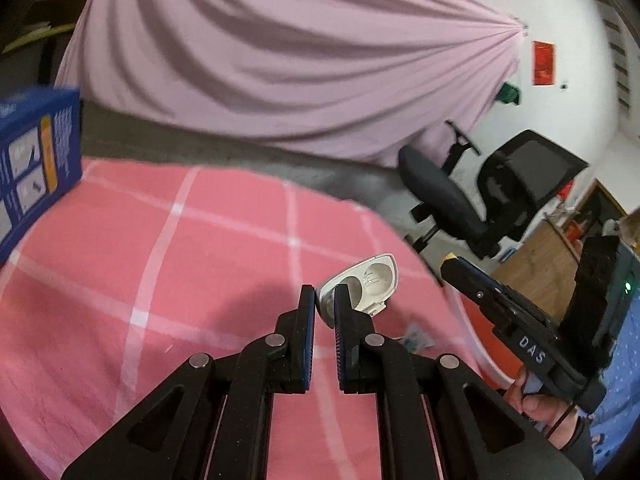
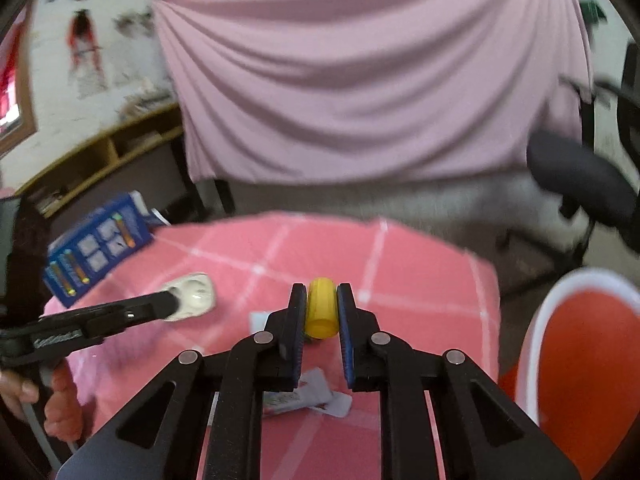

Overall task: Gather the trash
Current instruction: 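Lift and carry the tray and cap over the orange bucket with both tools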

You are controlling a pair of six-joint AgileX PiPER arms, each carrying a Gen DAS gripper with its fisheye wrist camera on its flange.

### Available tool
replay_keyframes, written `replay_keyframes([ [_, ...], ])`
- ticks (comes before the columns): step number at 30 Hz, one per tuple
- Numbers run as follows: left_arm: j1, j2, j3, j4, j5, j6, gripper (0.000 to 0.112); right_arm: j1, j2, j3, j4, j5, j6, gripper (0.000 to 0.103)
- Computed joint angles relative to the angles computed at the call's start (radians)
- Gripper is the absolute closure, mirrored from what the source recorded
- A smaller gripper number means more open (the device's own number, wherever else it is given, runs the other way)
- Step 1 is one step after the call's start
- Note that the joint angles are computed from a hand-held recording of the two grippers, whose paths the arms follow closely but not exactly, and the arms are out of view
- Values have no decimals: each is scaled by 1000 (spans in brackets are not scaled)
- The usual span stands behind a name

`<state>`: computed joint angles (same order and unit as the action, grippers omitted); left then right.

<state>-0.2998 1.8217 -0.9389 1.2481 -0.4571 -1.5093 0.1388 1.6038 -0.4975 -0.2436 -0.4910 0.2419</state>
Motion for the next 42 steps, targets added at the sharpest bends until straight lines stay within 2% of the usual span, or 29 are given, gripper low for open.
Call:
replay_keyframes([
  [4, -45, -94, 105, -371, -7, 394, 105, 37, -55, 94, 126, -171, -145, 90],
  [6, -87, -141, 153, -571, -9, 594, 105, 59, -87, 159, 186, -292, -209, 90],
  [9, -161, -199, 217, -871, -39, 883, 105, 100, -118, 211, 278, -401, -306, 90],
  [14, -282, -244, 228, -1090, -42, 1114, 105, 76, -201, 287, 253, -504, -324, 90],
  [20, -461, -251, 189, -1467, -78, 1495, 105, -18, -287, 361, 209, -611, -292, 90],
  [22, -514, -237, 164, -1552, -97, 1584, 105, -44, -316, 383, 207, -632, -280, 90],
  [26, -602, -177, 69, -1661, -98, 1717, 105, -216, -376, 414, 67, -635, -179, 90],
  [33, -707, -75, -64, -1774, -112, 1889, 105, -631, -433, 432, -294, -667, 68, 90],
  [39, -736, 28, -214, -1847, -36, 1950, 105, -855, -388, 415, -463, -664, 163, 90],
  [42, -738, 95, -312, -1915, 53, 1988, 105, -928, -345, 395, -509, -653, 196, 90],
])
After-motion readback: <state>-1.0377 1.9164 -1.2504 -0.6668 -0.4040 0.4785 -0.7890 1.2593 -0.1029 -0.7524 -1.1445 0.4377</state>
